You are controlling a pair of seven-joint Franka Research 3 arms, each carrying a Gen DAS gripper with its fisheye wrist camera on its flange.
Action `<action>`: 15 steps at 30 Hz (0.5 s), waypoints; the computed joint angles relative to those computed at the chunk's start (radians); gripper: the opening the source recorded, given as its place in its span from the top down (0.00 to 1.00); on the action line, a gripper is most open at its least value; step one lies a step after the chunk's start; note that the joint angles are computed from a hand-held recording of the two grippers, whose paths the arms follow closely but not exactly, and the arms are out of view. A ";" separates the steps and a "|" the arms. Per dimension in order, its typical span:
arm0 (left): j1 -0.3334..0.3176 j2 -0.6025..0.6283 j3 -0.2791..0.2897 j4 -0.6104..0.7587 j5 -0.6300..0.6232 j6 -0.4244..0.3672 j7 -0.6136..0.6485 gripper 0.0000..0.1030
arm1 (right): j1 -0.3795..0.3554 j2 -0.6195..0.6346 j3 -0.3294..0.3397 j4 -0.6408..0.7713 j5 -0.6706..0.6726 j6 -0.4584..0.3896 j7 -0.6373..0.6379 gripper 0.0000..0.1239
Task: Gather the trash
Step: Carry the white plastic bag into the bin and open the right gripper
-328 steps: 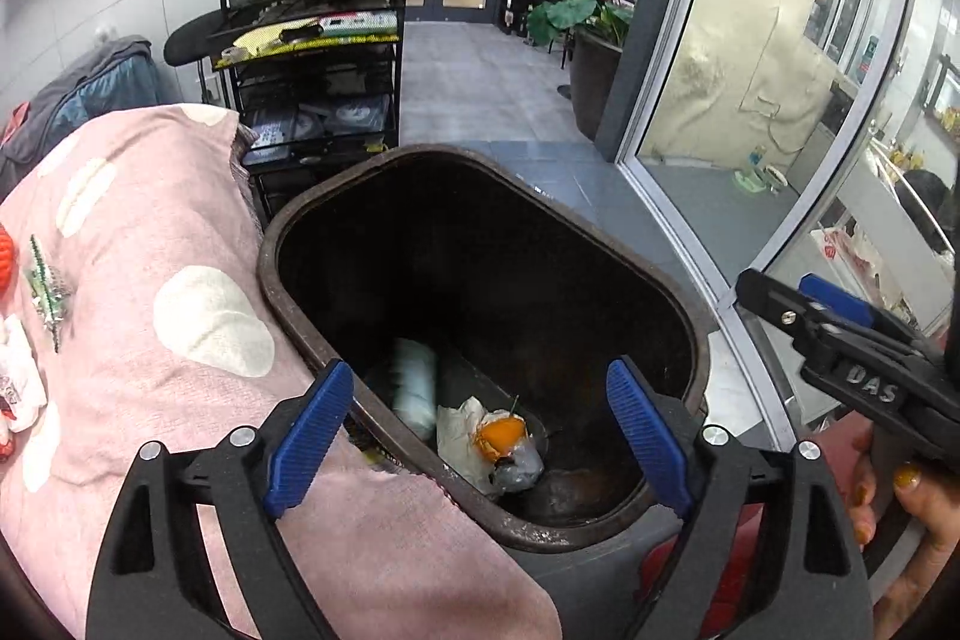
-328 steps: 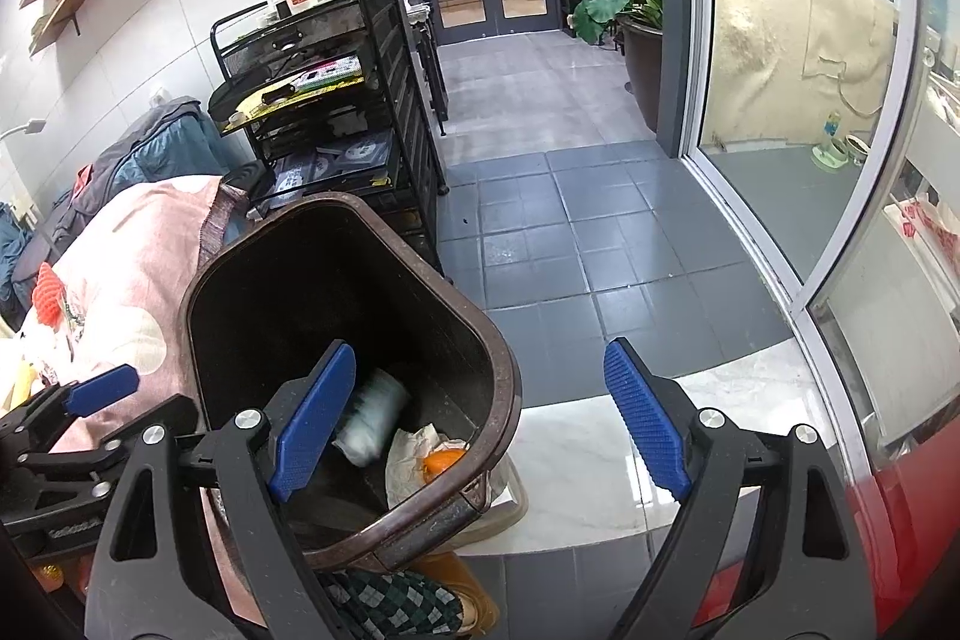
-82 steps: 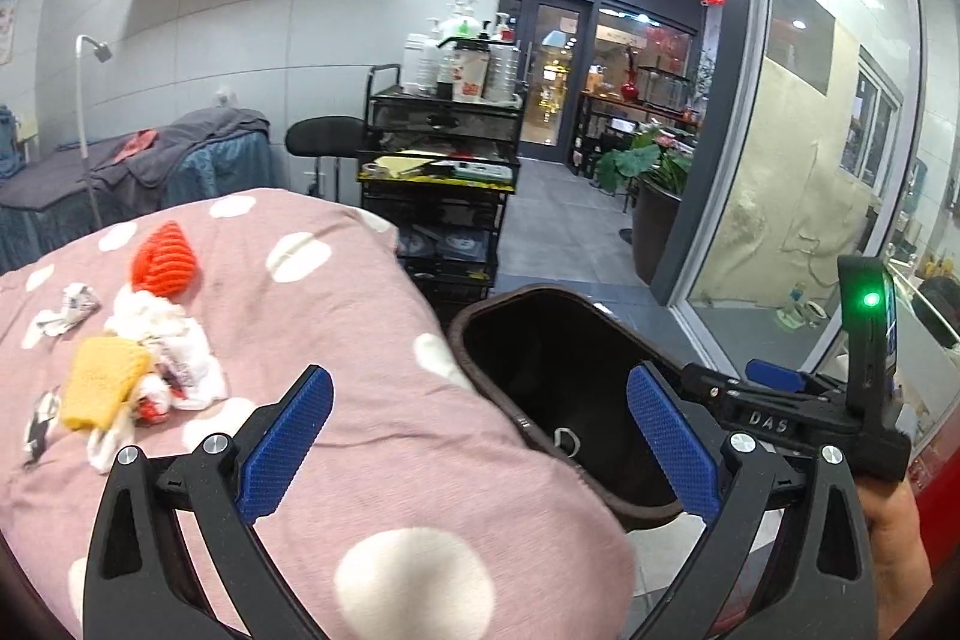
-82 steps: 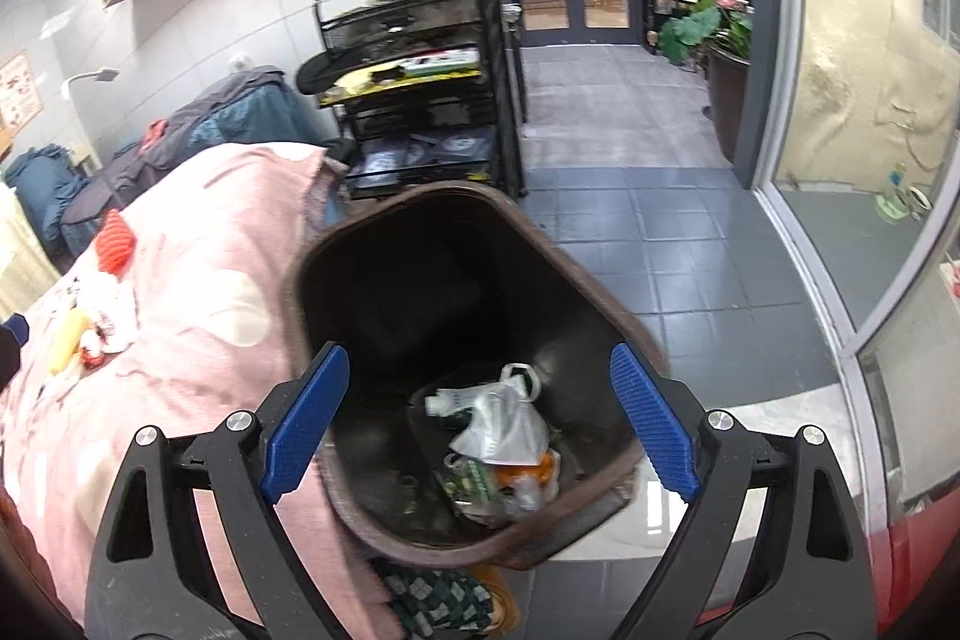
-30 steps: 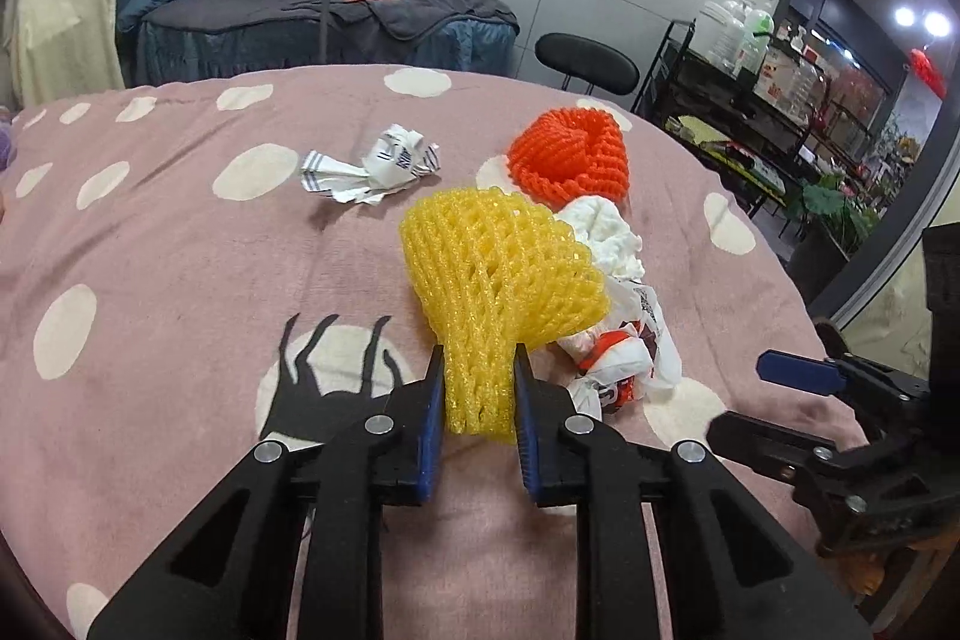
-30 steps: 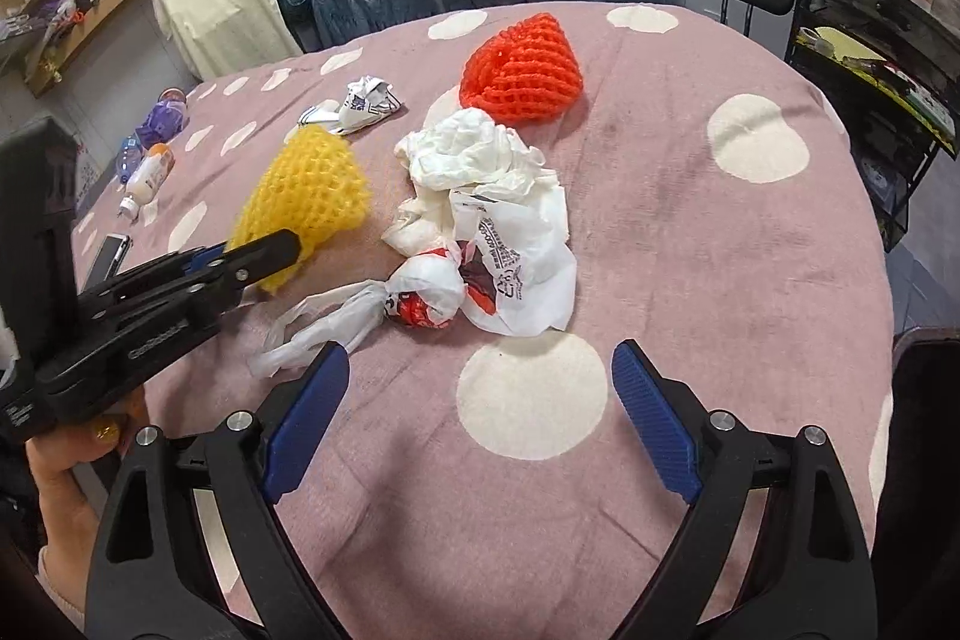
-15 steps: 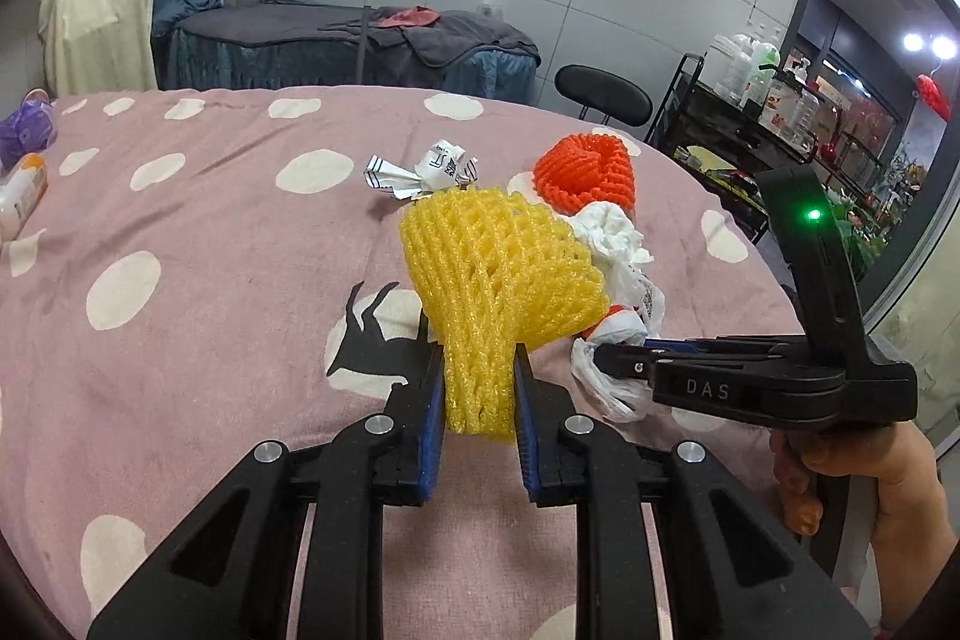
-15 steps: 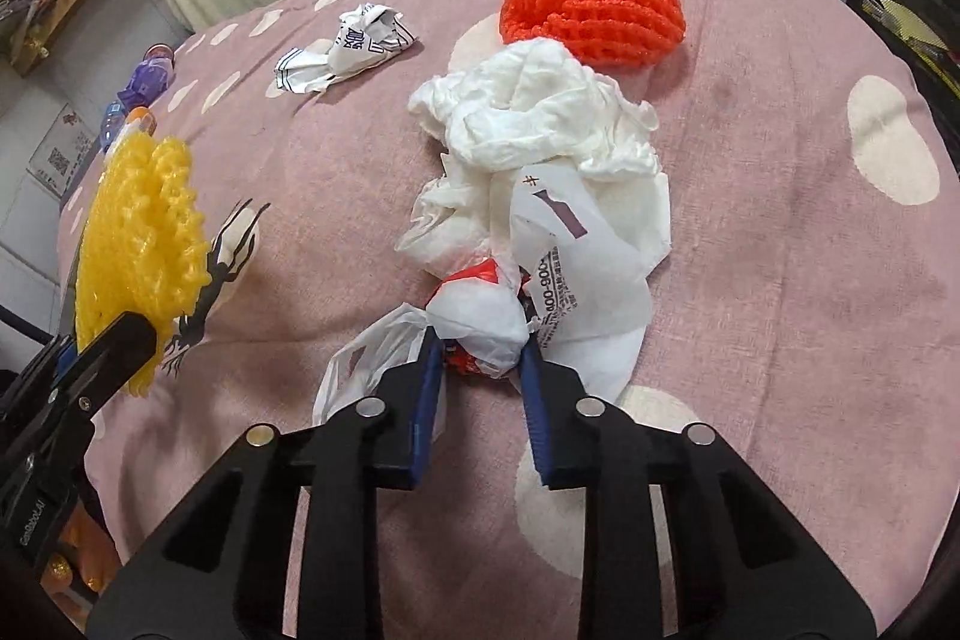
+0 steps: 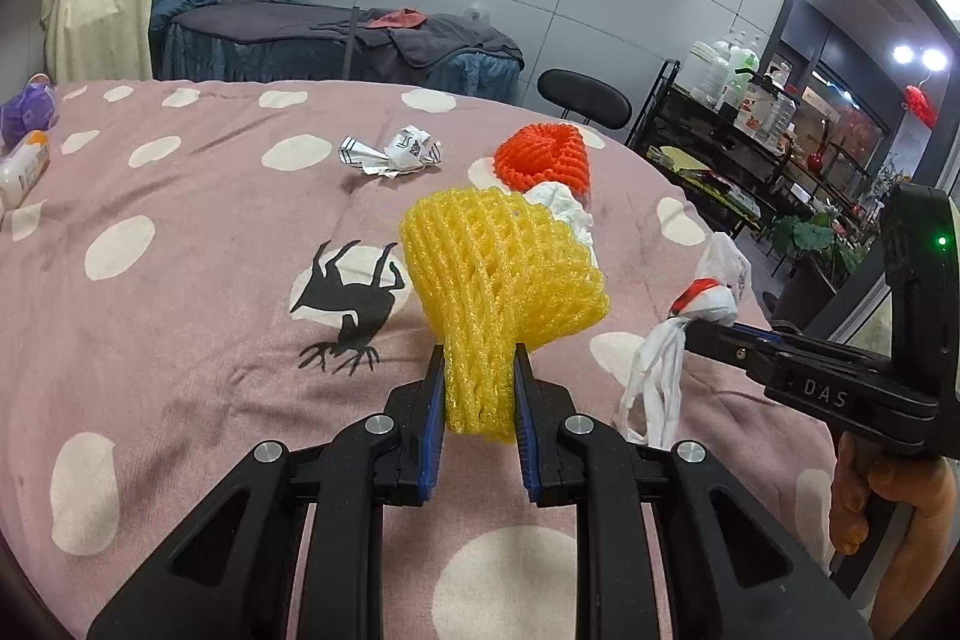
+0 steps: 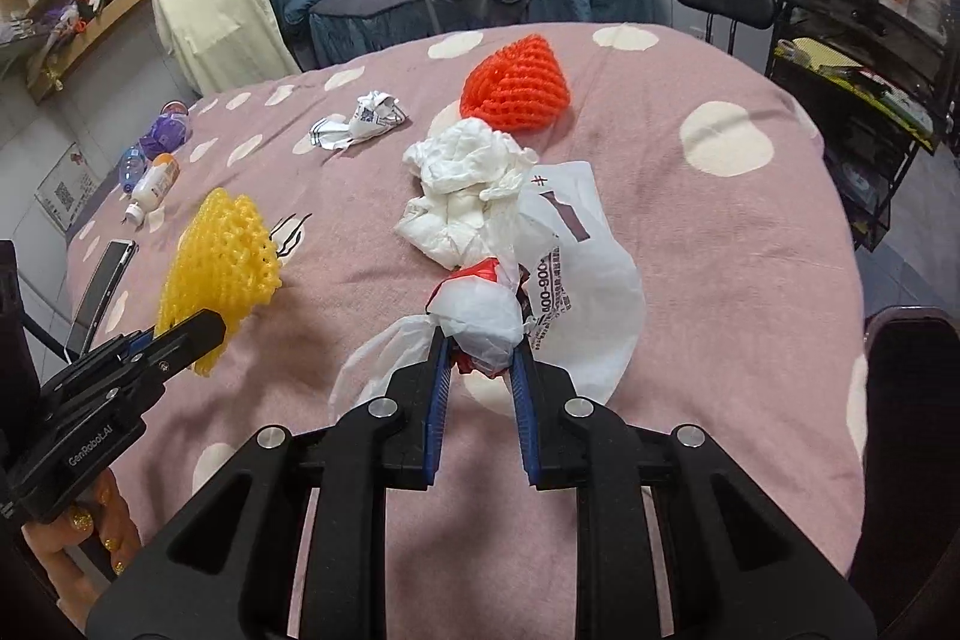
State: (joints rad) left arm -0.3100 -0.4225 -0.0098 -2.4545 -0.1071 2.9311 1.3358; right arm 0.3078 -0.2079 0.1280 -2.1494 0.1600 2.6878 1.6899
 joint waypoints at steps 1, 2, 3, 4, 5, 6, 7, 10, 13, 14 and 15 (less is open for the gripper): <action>0.000 -0.008 -0.005 -0.006 0.000 0.003 -0.004 0.81 | -0.004 -0.022 -0.001 -0.023 -0.002 0.013 0.008 0.83; -0.003 -0.014 -0.007 -0.010 -0.001 0.006 -0.007 0.81 | -0.002 -0.046 -0.008 -0.048 0.014 0.023 0.002 0.83; -0.006 -0.019 -0.008 -0.014 -0.002 0.009 -0.010 0.81 | 0.000 -0.066 -0.016 -0.067 0.032 0.029 -0.010 0.83; -0.009 -0.026 -0.011 -0.019 -0.002 0.012 -0.016 0.81 | -0.003 -0.085 -0.018 -0.086 0.041 0.037 -0.010 0.83; -0.011 -0.032 -0.016 -0.023 0.000 0.013 -0.023 0.81 | -0.009 -0.108 -0.017 -0.108 0.043 0.045 -0.007 0.83; -0.013 -0.036 -0.018 -0.025 0.002 0.014 -0.029 0.81 | -0.017 -0.128 -0.015 -0.126 0.044 0.051 -0.002 0.83; -0.015 -0.040 -0.022 -0.028 0.006 0.016 -0.037 0.81 | -0.023 -0.139 -0.014 -0.137 0.045 0.058 0.001 0.83; -0.024 -0.053 -0.034 -0.032 0.018 0.023 -0.056 0.81 | -0.045 -0.193 -0.013 -0.188 0.051 0.081 0.019 0.83; -0.038 -0.061 -0.037 -0.035 0.029 0.031 -0.072 0.81 | -0.061 -0.233 -0.013 -0.224 0.057 0.089 0.030 0.83; -0.043 -0.062 -0.039 -0.034 0.033 0.033 -0.076 0.81 | -0.069 -0.246 -0.010 -0.234 0.054 0.092 0.034 0.83; -0.050 -0.061 -0.040 -0.033 0.037 0.036 -0.079 0.81 | -0.076 -0.265 -0.010 -0.249 0.054 0.094 0.038 0.83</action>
State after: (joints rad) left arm -0.3598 -0.4839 -0.0496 -2.4870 -0.0705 2.9670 1.2571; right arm 0.2319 -0.4724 0.1178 -2.3979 0.2136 2.7814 1.7278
